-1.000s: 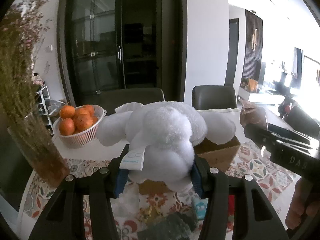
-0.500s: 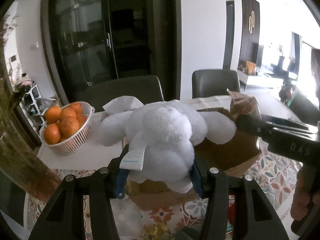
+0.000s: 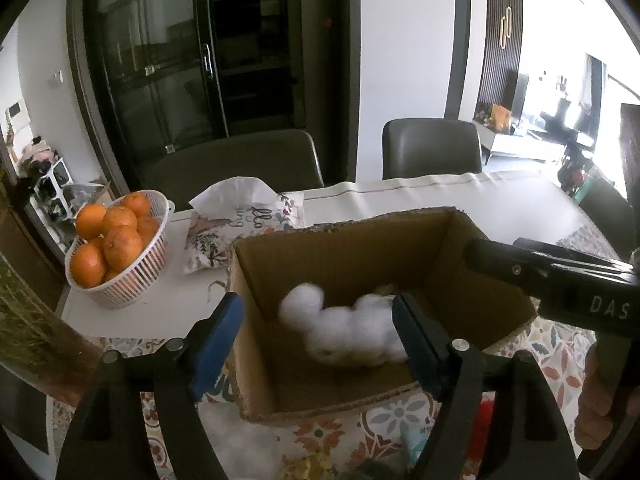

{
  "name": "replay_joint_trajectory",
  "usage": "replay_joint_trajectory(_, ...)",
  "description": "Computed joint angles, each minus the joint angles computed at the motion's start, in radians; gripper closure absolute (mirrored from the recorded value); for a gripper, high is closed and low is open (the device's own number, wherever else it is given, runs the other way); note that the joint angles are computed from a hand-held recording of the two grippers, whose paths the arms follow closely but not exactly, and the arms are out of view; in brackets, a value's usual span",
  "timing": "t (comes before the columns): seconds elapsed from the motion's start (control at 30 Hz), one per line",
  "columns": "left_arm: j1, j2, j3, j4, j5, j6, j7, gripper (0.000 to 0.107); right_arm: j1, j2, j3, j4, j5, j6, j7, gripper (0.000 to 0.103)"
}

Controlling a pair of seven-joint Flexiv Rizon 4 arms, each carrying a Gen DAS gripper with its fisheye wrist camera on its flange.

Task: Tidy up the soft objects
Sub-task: 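Open both tools to drop the plush toy and biscuit packet into the box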

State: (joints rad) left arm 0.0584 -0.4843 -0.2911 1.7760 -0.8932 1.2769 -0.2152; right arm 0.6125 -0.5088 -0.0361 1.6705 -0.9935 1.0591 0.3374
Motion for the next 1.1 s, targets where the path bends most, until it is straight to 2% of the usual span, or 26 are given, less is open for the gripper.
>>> replay_joint_trajectory(0.17, 0.005, 0.03, 0.005, 0.041, -0.018, 0.035, 0.012, 0.029, 0.032, 0.029, 0.014, 0.006, -0.02, -0.123, -0.003, 0.021)
replay_joint_trajectory(0.27, 0.008, 0.058, 0.016, 0.069, -0.024, 0.031, 0.013, 0.028, 0.034, 0.036, 0.038, 0.004, -0.017, -0.15, -0.01, 0.021)
replay_joint_trajectory(0.37, 0.008, 0.087, 0.024, 0.098, -0.051, 0.033, 0.029, 0.027, 0.035, 0.044, 0.051, 0.012, -0.02, -0.153, -0.007, 0.021)
replay_joint_trajectory(0.63, -0.019, 0.153, 0.099, 0.163, -0.04, 0.009, 0.007, 0.024, 0.051, 0.07, 0.087, 0.038, -0.007, -0.183, 0.003, 0.021)
replay_joint_trajectory(1.1, -0.02, 0.213, 0.175, 0.257, -0.019, -0.052, -0.001, 0.023, 0.091, 0.067, 0.12, 0.055, 0.047, -0.193, -0.003, 0.021)
